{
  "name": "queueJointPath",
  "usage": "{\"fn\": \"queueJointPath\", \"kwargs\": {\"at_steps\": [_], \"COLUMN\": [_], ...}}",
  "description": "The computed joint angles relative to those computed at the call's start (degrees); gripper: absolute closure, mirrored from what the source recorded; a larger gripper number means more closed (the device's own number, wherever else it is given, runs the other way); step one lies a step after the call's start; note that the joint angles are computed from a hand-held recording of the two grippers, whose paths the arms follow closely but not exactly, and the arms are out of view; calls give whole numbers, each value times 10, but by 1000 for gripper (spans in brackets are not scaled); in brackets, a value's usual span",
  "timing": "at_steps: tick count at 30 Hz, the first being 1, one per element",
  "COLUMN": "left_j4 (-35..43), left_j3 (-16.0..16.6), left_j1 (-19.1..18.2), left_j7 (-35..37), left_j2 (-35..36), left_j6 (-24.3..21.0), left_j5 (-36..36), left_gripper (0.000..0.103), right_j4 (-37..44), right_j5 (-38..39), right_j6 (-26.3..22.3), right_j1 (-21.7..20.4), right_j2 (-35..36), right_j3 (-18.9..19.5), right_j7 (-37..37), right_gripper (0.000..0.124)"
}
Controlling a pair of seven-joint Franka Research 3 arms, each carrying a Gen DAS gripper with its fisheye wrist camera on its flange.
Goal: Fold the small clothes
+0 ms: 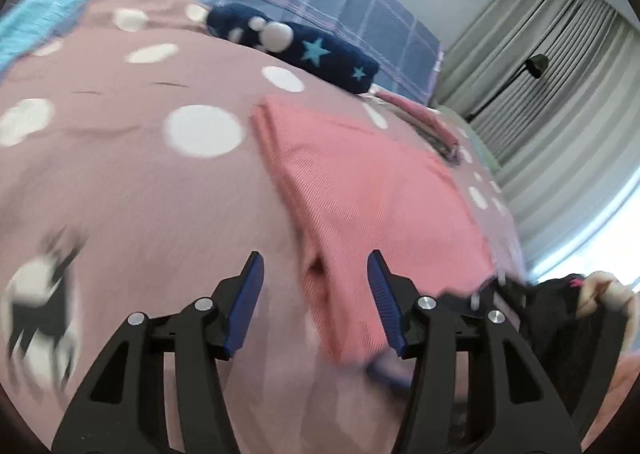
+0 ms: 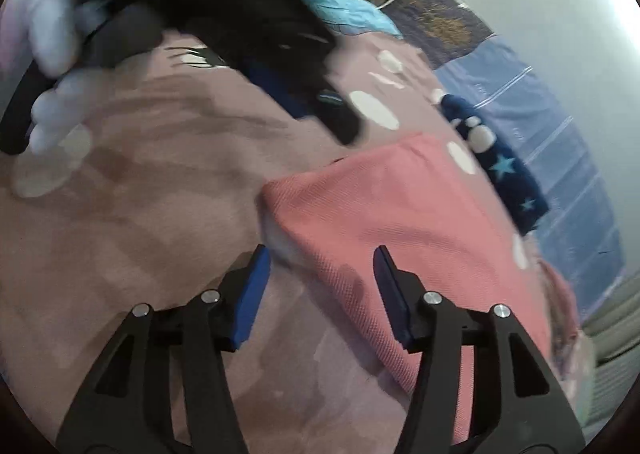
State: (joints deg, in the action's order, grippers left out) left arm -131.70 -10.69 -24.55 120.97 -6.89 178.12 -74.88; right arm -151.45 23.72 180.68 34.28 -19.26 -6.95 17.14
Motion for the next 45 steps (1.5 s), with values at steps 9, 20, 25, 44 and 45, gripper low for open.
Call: {"fn": "queueJointPath", "kwargs": {"at_steps": [9, 20, 25, 44, 45], "left_j4": [186, 230, 231, 218, 218], "left_j3": [-4, -64, -61, -87, -84], "left_j1": [88, 150, 138, 149, 143], "left_j7": [83, 194, 162, -36, -69], "left_j2": [157, 194, 197, 188, 187], "left_j6": [-130, -138, -117, -57, -54], "left_j5": [-92, -151, -111, 57, 95], "left_gripper": [49, 49, 49, 91, 91], "right_j4": [18, 73, 64, 56, 57], "right_j5": [-45, -45, 5, 84, 89], "right_j6": [26, -17, -11, 39, 39], "right_j1": [-157, -88, -55, 157, 162], "right_j2": [36, 80, 72, 26, 23], "right_j3": [166, 93, 73, -139, -145], "right_j7": [151, 204, 158, 99, 95], "right_gripper": [62, 64, 84, 117, 117]}}
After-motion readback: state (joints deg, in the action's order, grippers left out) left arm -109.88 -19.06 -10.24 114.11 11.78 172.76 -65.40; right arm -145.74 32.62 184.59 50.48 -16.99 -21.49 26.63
